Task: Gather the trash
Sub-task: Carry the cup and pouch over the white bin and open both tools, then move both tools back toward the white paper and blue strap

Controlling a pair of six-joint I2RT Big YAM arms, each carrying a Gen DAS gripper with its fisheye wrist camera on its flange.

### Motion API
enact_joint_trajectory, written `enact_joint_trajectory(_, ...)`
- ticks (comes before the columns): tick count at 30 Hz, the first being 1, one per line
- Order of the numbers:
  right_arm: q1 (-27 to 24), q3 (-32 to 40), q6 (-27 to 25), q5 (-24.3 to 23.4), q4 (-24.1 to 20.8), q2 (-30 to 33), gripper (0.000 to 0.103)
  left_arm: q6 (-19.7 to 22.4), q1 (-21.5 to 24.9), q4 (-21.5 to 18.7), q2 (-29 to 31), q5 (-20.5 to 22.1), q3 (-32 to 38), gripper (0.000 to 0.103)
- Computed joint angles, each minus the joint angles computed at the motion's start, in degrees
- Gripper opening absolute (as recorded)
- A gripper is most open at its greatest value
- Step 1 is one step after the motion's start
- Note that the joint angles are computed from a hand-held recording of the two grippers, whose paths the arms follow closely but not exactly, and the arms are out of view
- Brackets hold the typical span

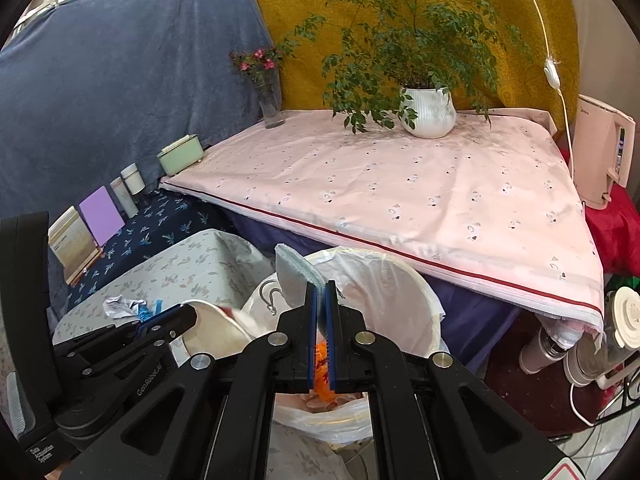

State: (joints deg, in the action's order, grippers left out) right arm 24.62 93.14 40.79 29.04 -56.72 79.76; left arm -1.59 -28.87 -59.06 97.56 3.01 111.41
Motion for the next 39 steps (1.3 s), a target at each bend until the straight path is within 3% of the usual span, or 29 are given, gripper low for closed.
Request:
enact_joint_trajectory(4,-0.86,-0.16,-0.16,-0.55,0.08,0.17,0.004,-0.34,-0.33,0.16,0.64,0.11,0.41,0.005)
enact_joint_trajectory(11,-1.45,-0.09,-0.56,-1.58,0.43,1.06,0.004,-0.43,0.02,-0.2,1.37,-0.37,0.9,0.015)
enact_joint_trajectory(12,-1.46,0.01,-0.59,-1.74,0.45,1.27,0.004,-0.37,0.11,-0.29,1.4,-0.58,0.89,0.018)
enact_joint_trajectory(14,-1.41,0.35,-0.59,-2.0,0.38,1.73,0.004,-0.46,0.3,0.01,1.29,-0.91,0.66,0.032)
enact_joint_trajectory(19,-1.16,1.1,-0.64,-1.7,0.36,2.74,0.011,-1.0,1.03,0.12,1.28,-1.34,0.55,0.039)
enact_joint_trajectory(22,-1.02,1.33,-0.41,-1.36,0.43,3.03,0.018,-1.3,1.59,0.12,1.26,-1.35,0.41,0.04)
enact_joint_trajectory(39,1.49,4.22,-1.26,-0.11,-0.86,4.51,0.025,-2.29,4.03,0.32,-0.38,-1.44,-1.28,0.043)
